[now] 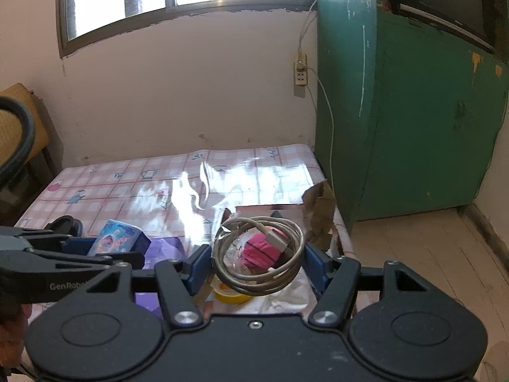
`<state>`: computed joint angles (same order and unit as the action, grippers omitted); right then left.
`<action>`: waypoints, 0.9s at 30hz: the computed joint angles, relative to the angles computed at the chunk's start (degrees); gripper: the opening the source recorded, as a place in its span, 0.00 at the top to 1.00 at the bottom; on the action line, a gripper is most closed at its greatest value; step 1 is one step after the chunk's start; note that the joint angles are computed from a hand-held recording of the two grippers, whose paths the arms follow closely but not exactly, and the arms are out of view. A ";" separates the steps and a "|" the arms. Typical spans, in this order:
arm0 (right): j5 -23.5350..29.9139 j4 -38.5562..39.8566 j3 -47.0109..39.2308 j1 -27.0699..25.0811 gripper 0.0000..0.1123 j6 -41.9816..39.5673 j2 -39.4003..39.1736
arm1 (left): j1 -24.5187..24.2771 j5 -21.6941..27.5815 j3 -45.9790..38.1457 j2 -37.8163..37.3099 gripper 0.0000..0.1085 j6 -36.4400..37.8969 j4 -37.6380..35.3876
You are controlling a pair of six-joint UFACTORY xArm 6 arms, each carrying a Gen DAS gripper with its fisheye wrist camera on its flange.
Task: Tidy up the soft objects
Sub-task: 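Carry the blue tissue pack and coiled white cable toward the cardboard box, then open both grippers over the box to drop the tissue pack and cable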
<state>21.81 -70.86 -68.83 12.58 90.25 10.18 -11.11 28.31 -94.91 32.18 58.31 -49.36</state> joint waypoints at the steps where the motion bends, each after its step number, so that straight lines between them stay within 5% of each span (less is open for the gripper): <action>1: -0.22 -0.11 0.18 -0.32 0.33 0.07 -0.10 | -0.25 0.05 -0.15 0.13 0.51 -0.11 0.06; 27: -5.12 1.17 -0.49 -5.69 0.33 -2.00 2.27 | -4.54 -0.04 -4.52 4.70 0.51 -4.38 3.49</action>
<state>16.69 -69.69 -69.32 6.90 88.25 12.45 -15.65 28.27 -99.43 36.88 53.93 -45.86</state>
